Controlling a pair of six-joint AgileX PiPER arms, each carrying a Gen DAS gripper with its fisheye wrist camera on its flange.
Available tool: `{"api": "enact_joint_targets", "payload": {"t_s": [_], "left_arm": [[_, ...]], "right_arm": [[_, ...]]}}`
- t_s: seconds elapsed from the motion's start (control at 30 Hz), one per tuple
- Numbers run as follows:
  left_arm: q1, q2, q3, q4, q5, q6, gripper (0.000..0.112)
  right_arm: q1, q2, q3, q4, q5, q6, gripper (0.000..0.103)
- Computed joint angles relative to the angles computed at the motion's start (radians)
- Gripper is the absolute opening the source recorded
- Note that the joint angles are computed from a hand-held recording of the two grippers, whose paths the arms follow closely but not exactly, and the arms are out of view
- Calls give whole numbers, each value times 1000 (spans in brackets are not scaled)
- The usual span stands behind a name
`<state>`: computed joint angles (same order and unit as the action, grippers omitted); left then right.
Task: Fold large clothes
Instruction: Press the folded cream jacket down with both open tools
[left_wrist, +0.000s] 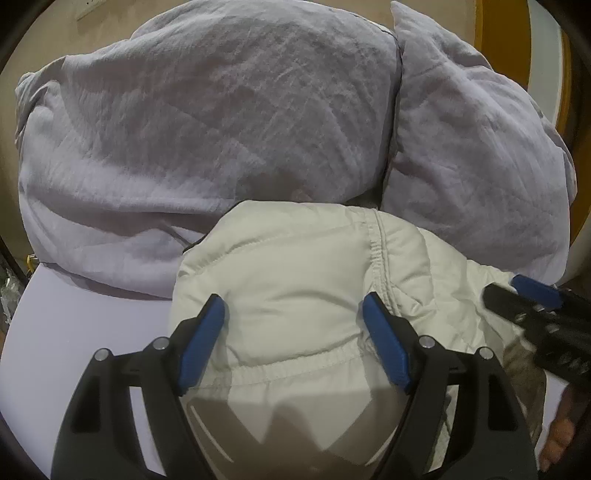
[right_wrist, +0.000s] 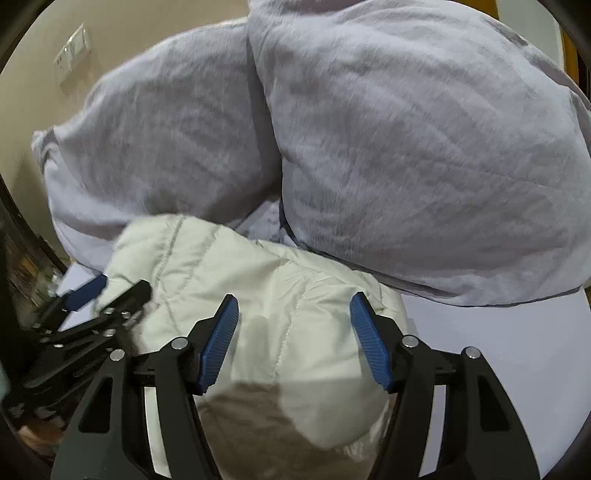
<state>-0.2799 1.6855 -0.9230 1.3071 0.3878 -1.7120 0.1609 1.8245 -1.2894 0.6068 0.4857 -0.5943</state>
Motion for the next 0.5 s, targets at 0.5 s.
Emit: {"api": "enact_joint_targets", "payload": {"t_s": [0.5], "left_arm": [[-35, 61, 31, 297, 40, -288, 82]], "right_arm": [[48, 27, 160, 434, -260, -466, 67]]}}
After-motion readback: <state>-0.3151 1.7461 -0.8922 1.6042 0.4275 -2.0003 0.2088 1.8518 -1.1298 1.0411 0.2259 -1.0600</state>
